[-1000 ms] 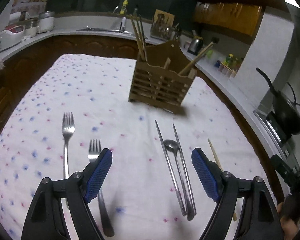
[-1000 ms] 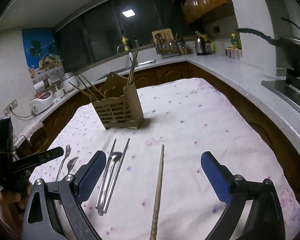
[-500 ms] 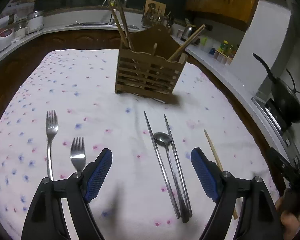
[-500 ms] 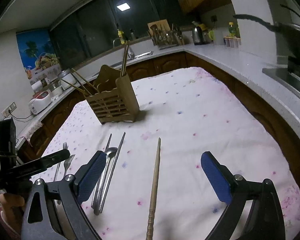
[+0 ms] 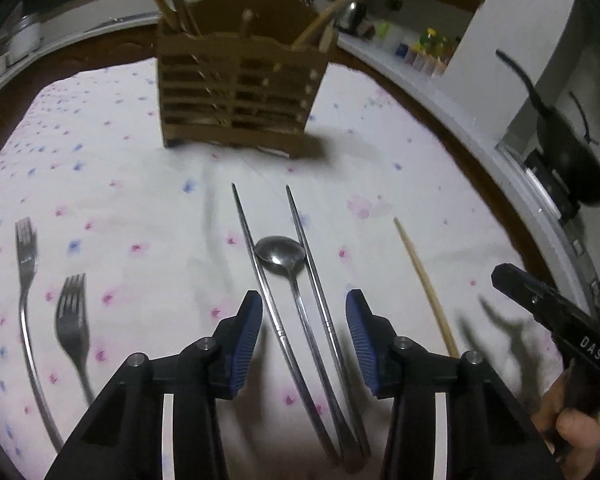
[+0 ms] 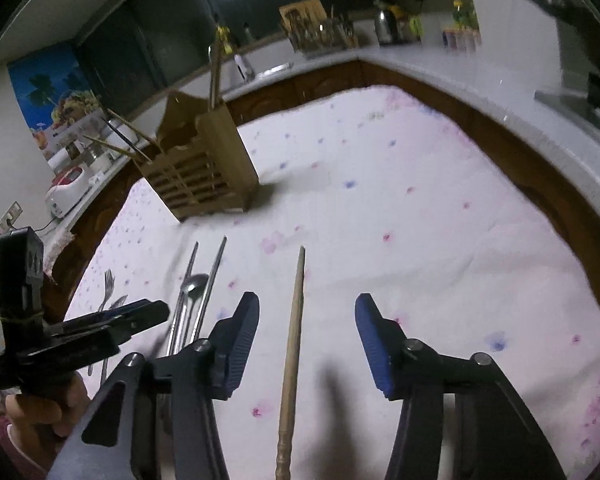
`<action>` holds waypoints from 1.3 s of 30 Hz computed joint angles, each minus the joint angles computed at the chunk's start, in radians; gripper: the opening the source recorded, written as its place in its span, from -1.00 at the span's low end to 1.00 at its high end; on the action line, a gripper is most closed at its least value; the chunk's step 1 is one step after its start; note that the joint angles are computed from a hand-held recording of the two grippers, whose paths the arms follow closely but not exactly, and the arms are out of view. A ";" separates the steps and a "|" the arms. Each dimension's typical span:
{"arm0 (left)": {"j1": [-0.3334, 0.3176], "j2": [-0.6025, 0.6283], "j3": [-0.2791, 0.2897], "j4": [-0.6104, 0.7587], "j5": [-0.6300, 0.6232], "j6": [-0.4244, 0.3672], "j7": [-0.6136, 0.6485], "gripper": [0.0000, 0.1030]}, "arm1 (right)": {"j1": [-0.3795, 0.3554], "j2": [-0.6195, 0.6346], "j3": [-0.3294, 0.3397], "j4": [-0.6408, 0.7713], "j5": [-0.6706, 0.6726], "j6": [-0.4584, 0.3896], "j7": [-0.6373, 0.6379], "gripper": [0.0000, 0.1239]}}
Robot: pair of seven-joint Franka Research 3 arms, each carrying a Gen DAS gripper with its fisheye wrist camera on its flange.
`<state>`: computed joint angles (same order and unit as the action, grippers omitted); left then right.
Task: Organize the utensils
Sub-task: 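Grasp the steel spoon with the left tool while the right tool grasps a wooden chopstick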
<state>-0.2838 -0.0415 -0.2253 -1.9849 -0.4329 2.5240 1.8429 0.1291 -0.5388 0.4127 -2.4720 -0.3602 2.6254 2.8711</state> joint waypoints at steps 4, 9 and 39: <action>0.002 0.071 -0.015 0.069 0.068 -0.036 -0.051 -0.26 | 0.025 0.061 -0.034 0.026 0.024 0.007 -0.057 -0.21; 0.019 0.123 -0.034 0.120 0.074 -0.044 -0.063 -0.47 | 0.053 0.138 -0.071 0.066 0.039 0.008 -0.115 -0.29; 0.057 0.132 -0.063 0.138 -0.012 -0.061 0.014 -0.98 | 0.151 0.261 -0.182 0.178 0.029 -0.128 -0.248 -0.89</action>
<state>-0.2270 0.0906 -0.2882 -1.8474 -0.4450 2.4630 1.8573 0.2797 -0.2779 0.2312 -2.2938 -0.3313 2.4977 2.6233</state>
